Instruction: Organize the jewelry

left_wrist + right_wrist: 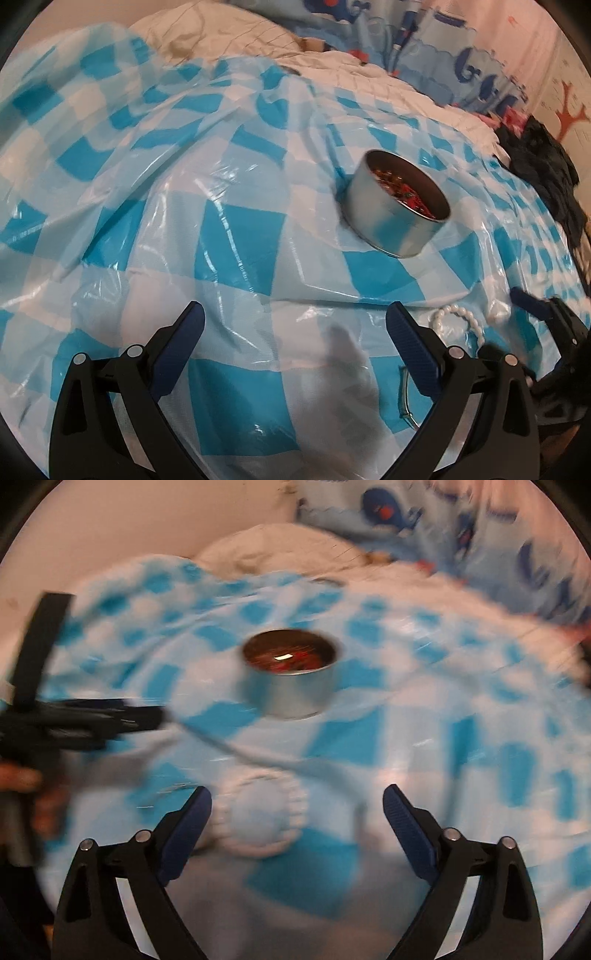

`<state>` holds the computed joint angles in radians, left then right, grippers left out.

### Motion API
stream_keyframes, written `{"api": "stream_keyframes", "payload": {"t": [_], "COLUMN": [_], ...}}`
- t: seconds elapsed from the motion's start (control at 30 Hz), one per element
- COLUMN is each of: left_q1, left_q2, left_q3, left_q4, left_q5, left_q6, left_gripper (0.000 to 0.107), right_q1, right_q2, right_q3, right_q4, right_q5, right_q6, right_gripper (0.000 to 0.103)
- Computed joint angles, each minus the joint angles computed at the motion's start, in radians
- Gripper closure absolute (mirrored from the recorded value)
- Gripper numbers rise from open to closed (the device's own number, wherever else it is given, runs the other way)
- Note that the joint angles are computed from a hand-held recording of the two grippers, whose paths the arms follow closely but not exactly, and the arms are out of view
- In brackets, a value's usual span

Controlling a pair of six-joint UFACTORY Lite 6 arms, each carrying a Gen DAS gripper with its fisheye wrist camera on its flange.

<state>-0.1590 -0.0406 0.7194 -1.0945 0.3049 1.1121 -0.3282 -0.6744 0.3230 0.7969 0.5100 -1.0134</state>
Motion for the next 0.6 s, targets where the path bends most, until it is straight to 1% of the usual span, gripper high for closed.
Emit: {"api": "stream_keyframes", "payload": {"t": [0.03,0.07,0.1,0.13,0.17,0.2,0.27,0.3,0.33,0.37,0.4,0.47,0.5,0.6], "left_q1": [-0.008,-0.016,-0.018,-0.017,-0.015,-0.009,-0.005,-0.010,-0.016,-0.026,-0.042,-0.076,-0.086,-0.137], "left_q2": [-0.008,-0.017,-0.024,-0.031,-0.044,-0.053,-0.080,-0.088,-0.100,-0.110,-0.122,-0.144,-0.148,-0.154], "left_q3": [-0.004,-0.008,-0.011,-0.014,-0.022,-0.030,-0.049,-0.054,-0.064,-0.071,-0.081,-0.100,-0.105,-0.121], "left_q4": [0.011,0.018,0.017,0.008,-0.023,-0.055,-0.114,-0.121,-0.131,-0.134,-0.132,-0.127,-0.130,-0.142], "left_q5": [-0.003,0.000,0.008,0.023,0.045,0.061,0.100,0.116,0.146,0.152,0.151,0.157,0.167,0.166], "left_q6": [-0.004,-0.001,0.008,0.026,0.070,0.114,0.203,0.224,0.260,0.275,0.288,0.316,0.335,0.386], "left_gripper": [0.013,0.013,0.013,0.013,0.013,0.013,0.013,0.013,0.013,0.013,0.013,0.013,0.013,0.013], "right_q1": [-0.050,-0.089,-0.104,-0.117,-0.116,-0.108,-0.043,0.004,0.052,0.077,0.075,0.067,0.050,-0.043], "right_q2": [0.069,0.130,0.159,0.183,0.186,0.187,0.157,0.154,0.128,0.096,0.077,0.053,0.048,0.057], "right_q3": [0.020,0.037,0.044,0.051,0.052,0.053,0.037,0.029,0.016,-0.004,-0.016,-0.020,-0.021,0.004], "right_q4": [0.078,0.119,0.133,0.137,0.130,0.116,0.048,0.010,-0.070,-0.138,-0.164,-0.257,-0.276,-0.168], "right_q5": [0.068,0.111,0.124,0.121,0.108,0.091,0.026,-0.025,-0.068,-0.097,-0.100,-0.138,-0.157,-0.117], "right_q6": [-0.088,-0.134,-0.144,-0.149,-0.145,-0.133,-0.052,-0.007,0.078,0.142,0.164,0.262,0.274,0.148], "right_gripper": [0.027,0.039,0.052,0.056,0.062,0.065,0.068,0.073,0.077,0.084,0.090,0.095,0.095,0.095]}}
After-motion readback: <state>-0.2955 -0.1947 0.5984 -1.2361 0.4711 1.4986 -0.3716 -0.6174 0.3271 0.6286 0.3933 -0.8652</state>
